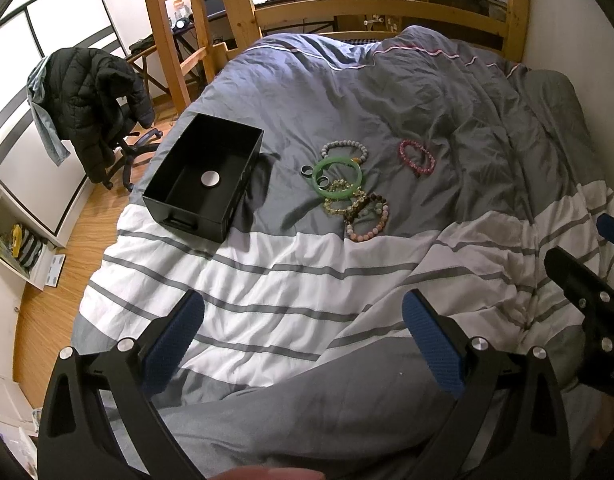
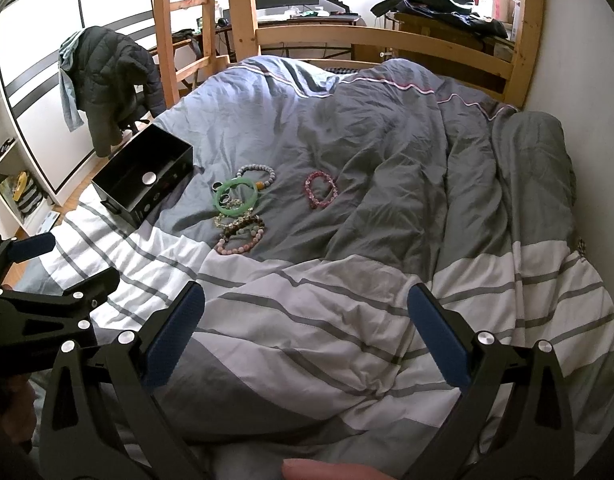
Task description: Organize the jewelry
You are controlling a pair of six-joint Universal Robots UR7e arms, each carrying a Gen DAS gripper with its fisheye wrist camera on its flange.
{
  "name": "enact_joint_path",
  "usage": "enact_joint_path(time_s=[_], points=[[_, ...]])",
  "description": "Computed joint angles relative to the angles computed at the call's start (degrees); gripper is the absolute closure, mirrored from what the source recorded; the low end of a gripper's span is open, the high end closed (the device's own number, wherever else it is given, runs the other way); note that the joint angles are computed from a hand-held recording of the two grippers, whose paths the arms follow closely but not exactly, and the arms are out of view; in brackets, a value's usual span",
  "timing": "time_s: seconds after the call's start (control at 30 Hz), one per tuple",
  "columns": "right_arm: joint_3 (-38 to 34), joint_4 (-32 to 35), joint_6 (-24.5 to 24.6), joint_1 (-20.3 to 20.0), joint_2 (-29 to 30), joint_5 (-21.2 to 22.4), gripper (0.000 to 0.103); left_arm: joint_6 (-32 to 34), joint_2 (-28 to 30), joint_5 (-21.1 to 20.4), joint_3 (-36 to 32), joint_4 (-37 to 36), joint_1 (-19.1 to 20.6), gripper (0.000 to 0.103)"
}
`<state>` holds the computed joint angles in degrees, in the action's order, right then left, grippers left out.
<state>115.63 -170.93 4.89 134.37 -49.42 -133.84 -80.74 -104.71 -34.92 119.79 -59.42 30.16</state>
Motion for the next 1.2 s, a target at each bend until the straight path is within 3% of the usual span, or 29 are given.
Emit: enact_joint_path(time_s=[0.63, 1.0, 1.2], points=[[0.1, -0.7, 0.1, -0.3, 0.1, 1.5, 0.003, 0.5, -0.2, 0.0, 0.5, -0.5, 1.4, 0.006], [-0.9, -4.9, -5.1, -2.5, 3.2, 4.5, 0.003, 5.8, 1.5, 3.4, 1.1, -4.9, 5.2, 0.006], [-1.5, -8.8, -7.9, -4.7, 6.4, 4.7, 0.003, 14.9, 1.9, 5.4, 2.0, -14.5, 9.1, 0.006]])
